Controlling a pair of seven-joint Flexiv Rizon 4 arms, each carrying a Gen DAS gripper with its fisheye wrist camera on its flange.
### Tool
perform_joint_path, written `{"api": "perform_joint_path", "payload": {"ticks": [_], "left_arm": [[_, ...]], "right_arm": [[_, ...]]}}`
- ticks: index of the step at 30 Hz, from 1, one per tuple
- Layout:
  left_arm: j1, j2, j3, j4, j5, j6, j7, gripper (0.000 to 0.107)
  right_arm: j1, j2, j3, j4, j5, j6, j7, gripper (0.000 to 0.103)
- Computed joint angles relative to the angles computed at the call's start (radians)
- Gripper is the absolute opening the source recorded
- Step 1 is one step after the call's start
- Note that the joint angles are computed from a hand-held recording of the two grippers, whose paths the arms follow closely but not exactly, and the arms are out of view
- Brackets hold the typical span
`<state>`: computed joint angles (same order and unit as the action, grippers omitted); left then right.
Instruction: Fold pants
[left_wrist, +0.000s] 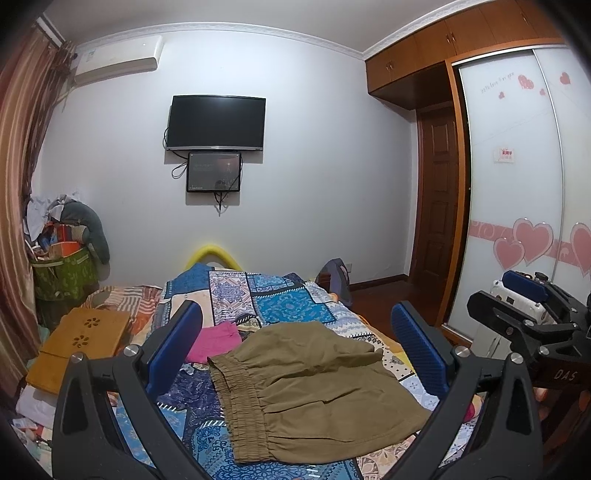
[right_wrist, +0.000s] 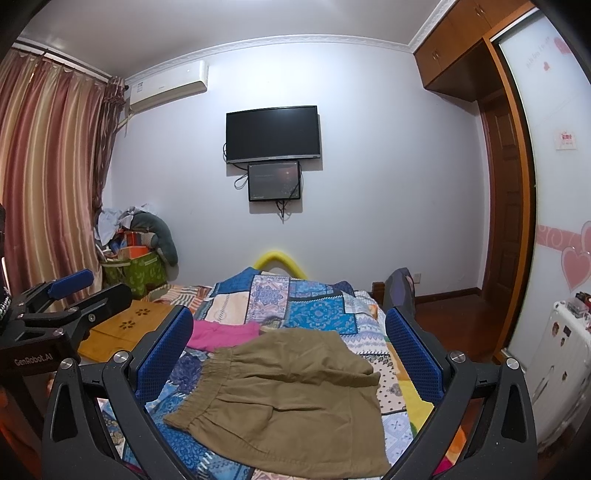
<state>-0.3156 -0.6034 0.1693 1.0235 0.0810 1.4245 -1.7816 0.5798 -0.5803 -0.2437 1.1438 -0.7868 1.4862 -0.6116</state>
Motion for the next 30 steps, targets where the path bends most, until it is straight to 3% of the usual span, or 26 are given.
{"api": "perform_joint_path", "payload": {"ticks": [30], "left_arm": [[0.004,-0.012,-0.004,-0.018,0.002,-0.012,0.006,0.103]], "right_arm": [[-0.003,-0.004,0.009,-0.002,0.009,-0.010,-0.014,0.103]]}}
